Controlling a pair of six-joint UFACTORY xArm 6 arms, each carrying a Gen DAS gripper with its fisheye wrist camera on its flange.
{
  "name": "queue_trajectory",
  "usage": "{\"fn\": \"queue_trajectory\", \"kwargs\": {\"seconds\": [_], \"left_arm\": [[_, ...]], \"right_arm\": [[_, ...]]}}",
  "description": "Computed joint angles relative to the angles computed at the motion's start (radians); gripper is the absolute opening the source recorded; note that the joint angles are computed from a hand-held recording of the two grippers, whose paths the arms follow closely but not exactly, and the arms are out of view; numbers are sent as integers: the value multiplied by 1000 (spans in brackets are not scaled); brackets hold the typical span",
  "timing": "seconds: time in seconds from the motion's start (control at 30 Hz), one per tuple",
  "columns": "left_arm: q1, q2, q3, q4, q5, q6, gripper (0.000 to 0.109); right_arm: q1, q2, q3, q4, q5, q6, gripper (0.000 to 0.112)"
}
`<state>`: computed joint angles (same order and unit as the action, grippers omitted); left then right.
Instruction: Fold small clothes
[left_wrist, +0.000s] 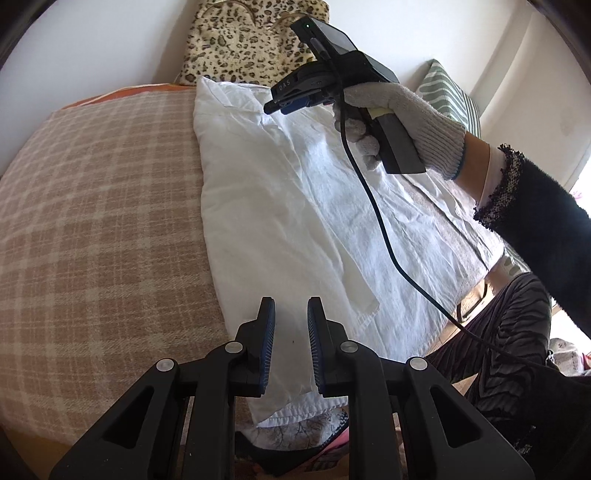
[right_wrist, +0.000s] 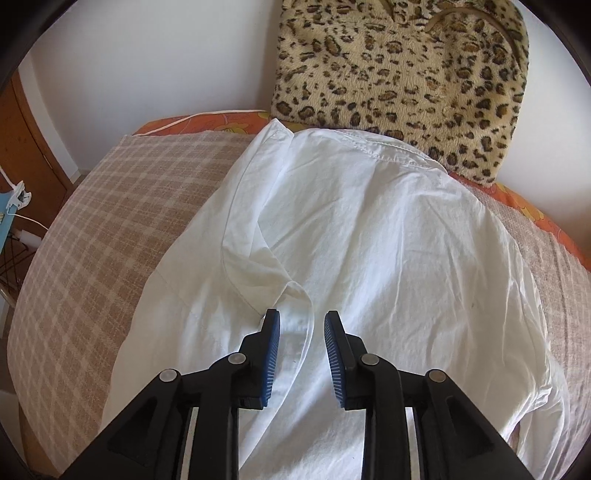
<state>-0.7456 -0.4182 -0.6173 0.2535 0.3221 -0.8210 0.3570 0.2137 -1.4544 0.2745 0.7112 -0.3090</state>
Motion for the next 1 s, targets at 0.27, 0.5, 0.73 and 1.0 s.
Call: {"fn": "queue_trajectory", "kwargs": {"seconds": [0.27,0.5,0.73,1.0], "left_arm": [[-14,24,19,-61,5,51,16],[-42,-5,45,-49,6,23,16],[-64,-2,47,-64,-36,8,16],[-61,47,-23,238,-119,-250,16]], "right_arm": [[35,-174,150,278,127,-239,29],[90,-250,297,218,113,-245,29],[48,-355,397,323,143,-318,32],[-101,-492,490,481,162,-403,40]]}}
